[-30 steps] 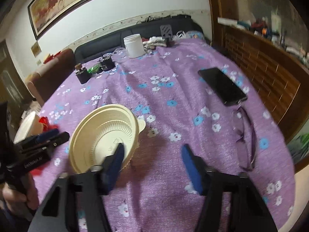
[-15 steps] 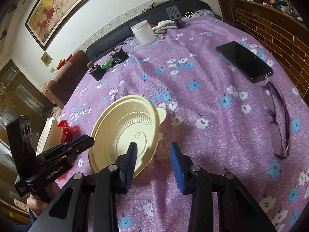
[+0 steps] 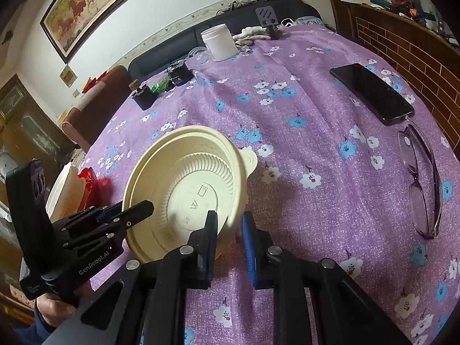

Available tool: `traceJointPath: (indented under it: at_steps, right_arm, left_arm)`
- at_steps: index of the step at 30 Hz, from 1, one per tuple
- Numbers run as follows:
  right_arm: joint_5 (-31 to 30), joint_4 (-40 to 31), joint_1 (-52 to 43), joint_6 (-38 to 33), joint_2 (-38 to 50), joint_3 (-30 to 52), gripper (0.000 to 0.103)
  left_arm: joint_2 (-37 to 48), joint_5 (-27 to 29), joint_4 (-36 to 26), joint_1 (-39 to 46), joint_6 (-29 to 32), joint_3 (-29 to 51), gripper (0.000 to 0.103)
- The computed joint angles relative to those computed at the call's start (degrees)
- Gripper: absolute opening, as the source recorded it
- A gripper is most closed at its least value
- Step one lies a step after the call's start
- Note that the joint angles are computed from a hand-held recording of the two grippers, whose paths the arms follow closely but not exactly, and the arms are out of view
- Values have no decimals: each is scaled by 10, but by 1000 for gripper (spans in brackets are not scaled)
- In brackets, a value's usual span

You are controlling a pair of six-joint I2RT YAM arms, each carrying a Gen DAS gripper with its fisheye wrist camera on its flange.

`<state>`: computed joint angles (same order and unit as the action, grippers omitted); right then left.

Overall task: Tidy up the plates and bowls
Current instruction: 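Carry the beige bowl with both tools over the stacked plates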

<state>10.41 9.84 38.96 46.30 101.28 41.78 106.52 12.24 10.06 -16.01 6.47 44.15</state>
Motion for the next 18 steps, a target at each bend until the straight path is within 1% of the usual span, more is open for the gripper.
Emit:
traceJointPath:
  at_steps: [7, 18]
  right_arm:
    - [6, -12, 7, -5, 8, 16, 19]
    - [10, -29, 12, -10, 16, 37, 19]
  left_arm:
    - [-20, -27, 33, -5, 4, -25, 22]
    - [-34, -47, 57, -5, 10, -45, 22]
